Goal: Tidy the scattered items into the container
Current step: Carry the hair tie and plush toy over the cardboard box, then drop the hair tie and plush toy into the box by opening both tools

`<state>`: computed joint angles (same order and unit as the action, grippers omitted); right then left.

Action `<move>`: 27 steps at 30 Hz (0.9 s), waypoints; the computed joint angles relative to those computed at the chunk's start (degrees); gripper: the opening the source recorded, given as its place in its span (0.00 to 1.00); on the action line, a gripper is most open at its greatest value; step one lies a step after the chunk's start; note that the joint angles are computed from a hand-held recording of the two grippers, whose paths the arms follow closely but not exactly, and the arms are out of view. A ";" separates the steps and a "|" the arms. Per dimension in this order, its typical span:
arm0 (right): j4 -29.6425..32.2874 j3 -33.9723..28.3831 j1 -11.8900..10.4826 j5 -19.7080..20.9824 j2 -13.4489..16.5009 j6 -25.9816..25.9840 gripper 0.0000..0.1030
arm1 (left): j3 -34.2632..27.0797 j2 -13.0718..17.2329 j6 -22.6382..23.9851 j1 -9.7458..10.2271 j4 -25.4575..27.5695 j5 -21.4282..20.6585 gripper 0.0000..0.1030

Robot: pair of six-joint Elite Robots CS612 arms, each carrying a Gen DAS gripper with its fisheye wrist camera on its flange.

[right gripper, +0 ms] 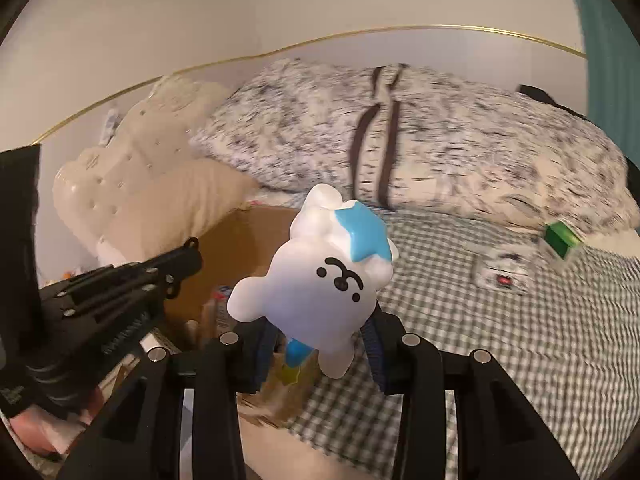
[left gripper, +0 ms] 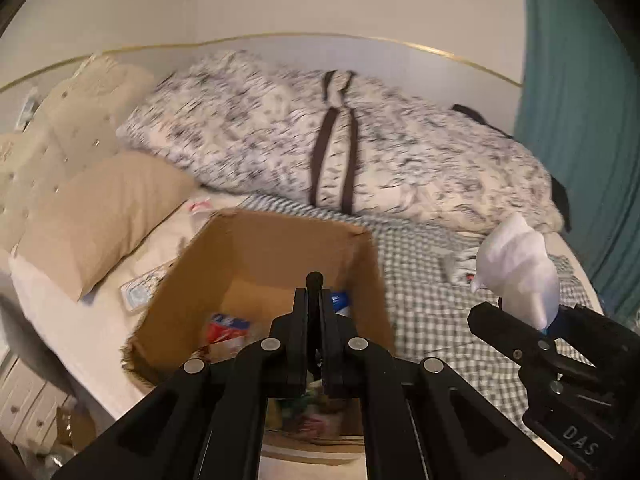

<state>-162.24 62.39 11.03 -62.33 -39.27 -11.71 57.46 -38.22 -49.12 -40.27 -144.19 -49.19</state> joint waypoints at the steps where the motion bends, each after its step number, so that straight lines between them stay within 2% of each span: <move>1: 1.14 -0.85 0.40 0.37 0.47 -0.68 0.37 | 0.57 -0.20 -0.77 0.27 0.34 -0.30 0.04; 9: 10.83 -8.51 2.91 -0.51 5.06 -5.08 0.37 | 2.05 0.13 -4.99 2.21 2.76 -3.82 0.04; 15: 16.39 -13.62 3.29 -0.16 8.18 -5.80 0.37 | 2.19 0.70 -6.21 2.87 3.78 -5.46 0.04; 17: 17.82 -15.31 3.39 0.35 9.13 -6.42 0.39 | 2.10 0.82 -6.82 2.97 4.26 -5.60 0.07; 18: 17.75 -15.64 3.43 0.46 9.37 -6.48 0.39 | 1.90 0.90 -7.29 2.98 4.86 -5.50 0.16; 19: 17.02 -15.59 3.42 0.51 9.45 -6.15 0.40 | 1.51 1.05 -7.59 2.93 5.73 -5.28 0.34; 20: 15.99 -15.24 3.34 0.93 9.39 -5.56 0.44 | 1.04 1.17 -8.29 2.83 7.30 -4.66 0.44; 21: 15.04 -14.98 3.20 1.76 9.35 -5.06 0.46 | 0.71 1.20 -9.12 2.74 8.83 -3.92 0.68; 22: 13.68 -14.69 3.14 1.79 9.29 -4.34 0.51 | 0.56 1.21 -9.66 2.65 9.70 -3.27 0.86; 23: 11.84 -14.19 3.08 1.16 9.10 -3.34 0.63 | 0.44 1.24 -10.04 2.53 10.21 -2.60 0.91; 24: 10.15 -13.71 2.94 0.95 8.91 -2.29 0.68 | 0.26 1.33 -10.12 2.39 10.40 -2.05 0.95; 27: 5.74 -12.11 2.25 1.77 8.28 1.05 0.71 | -0.87 1.81 -9.54 2.12 11.39 -1.96 0.96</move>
